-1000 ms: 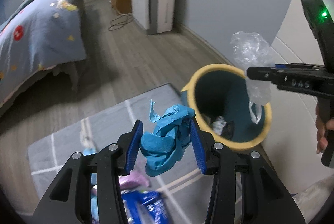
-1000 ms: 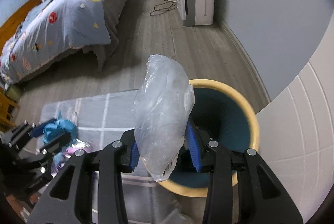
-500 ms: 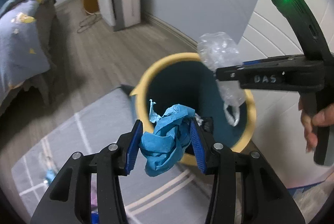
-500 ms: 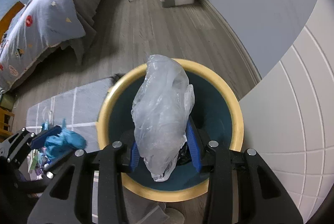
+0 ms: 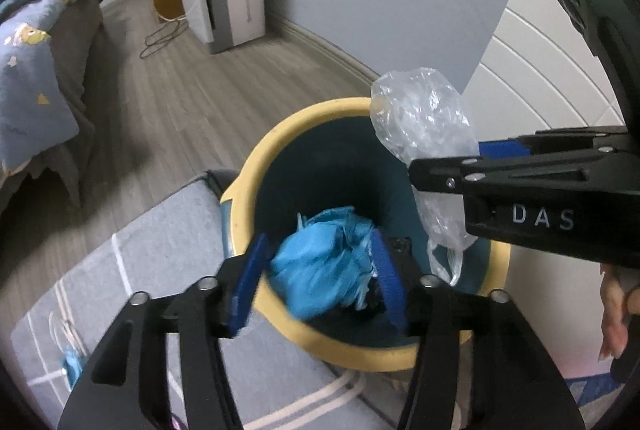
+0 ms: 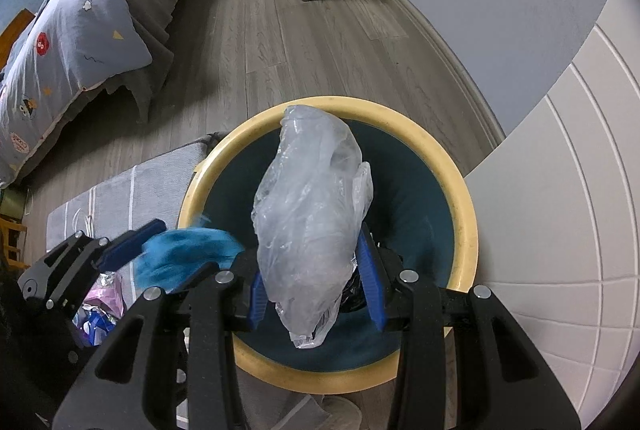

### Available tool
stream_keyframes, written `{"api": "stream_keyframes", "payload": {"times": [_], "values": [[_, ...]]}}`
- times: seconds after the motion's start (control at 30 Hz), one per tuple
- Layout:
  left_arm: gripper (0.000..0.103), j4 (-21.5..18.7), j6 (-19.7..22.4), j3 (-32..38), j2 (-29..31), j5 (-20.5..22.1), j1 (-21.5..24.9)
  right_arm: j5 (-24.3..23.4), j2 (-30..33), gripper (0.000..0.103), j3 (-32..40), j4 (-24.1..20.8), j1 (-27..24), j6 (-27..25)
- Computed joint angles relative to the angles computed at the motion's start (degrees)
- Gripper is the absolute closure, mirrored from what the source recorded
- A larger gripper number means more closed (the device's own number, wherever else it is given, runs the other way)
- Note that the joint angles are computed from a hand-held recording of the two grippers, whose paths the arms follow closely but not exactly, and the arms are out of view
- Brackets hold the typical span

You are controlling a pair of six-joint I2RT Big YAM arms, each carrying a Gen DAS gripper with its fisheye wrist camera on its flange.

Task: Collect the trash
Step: 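Open both grippers to drop the clear bag and glove into the bin, then grasp the blue snack bag with the right gripper while the left gripper reaches the white-green box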

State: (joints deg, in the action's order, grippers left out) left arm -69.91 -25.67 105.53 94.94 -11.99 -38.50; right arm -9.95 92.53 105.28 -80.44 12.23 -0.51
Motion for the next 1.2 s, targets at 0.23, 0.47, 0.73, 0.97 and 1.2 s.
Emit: {"api": "stream_keyframes", "payload": {"times": [0.23,0.47,0.73,0.97,1.2], "values": [[0.032,0.74,-1.34,-1.9,-1.51,0.7,0.46,0.46,0.42,0.041,0.58,-0.21,-0.12,1.02],[0.021,-0.3,-3.06,-4.63,-4.5,-1.81,0.92,2.95,-0.4,0.02,1.3,-0.22,1.15,1.12],[0.011,-4.19,-4.46,-6.34,-9.85,-7.16,1.18,6.19,-2.78,0.006,2.22,-0.12,3.74,1.0],[0.008,-10.08,-7.24,-6.53,-15.93,-11.46,0.71,9.23,-7.87,0.006,0.75,1.39,8.46,1.47],[0.007,-14.49,-10.19,-10.15,-24.12,-15.38,-0.07,9.67,-13.68,0.006,-3.45,3.72,14.22,5.83]]}}
